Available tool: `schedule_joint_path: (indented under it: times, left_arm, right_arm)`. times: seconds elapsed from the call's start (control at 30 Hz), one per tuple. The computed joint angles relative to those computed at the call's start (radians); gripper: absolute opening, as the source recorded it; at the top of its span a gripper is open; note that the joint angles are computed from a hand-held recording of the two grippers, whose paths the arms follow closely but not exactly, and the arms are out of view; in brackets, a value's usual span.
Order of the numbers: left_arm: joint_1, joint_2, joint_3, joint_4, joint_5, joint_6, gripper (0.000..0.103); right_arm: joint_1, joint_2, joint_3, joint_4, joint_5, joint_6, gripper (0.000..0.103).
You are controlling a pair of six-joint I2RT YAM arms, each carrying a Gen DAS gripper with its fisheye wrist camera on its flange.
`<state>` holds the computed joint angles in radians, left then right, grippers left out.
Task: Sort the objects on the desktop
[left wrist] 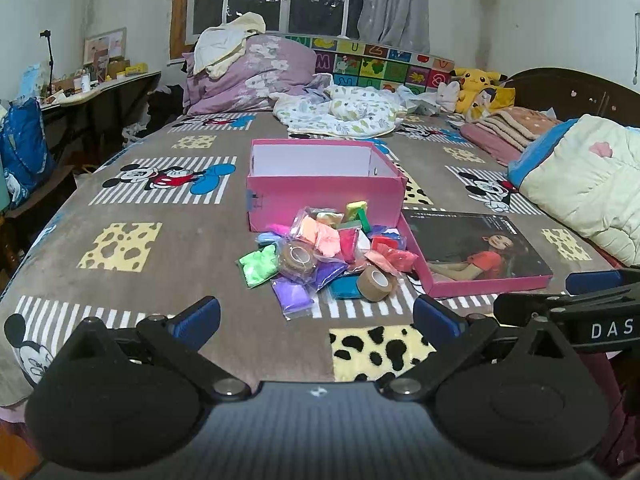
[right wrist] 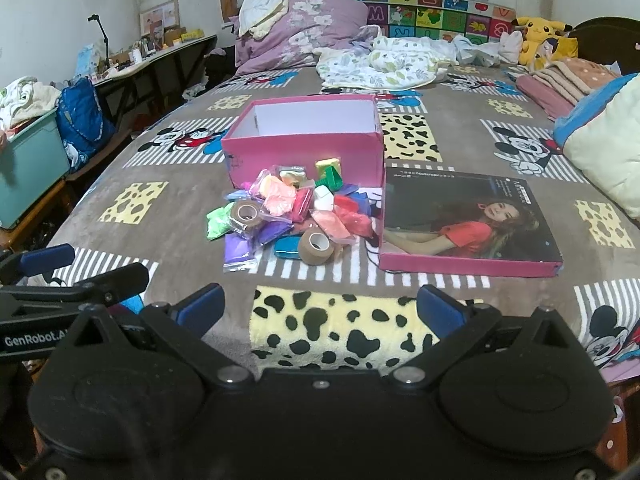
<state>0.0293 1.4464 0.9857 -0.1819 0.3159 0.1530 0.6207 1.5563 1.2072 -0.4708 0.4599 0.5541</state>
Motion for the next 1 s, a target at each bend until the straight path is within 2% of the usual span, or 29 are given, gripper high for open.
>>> schedule_joint_path:
  times: [1.0]
  left_arm:
    - [0.005, -0.006, -0.013, 0.011, 0.011, -0.009, 0.103]
  right_arm:
    - [0.000, 0.008, 0.010, -0.004, -0.001, -0.005, 0.103]
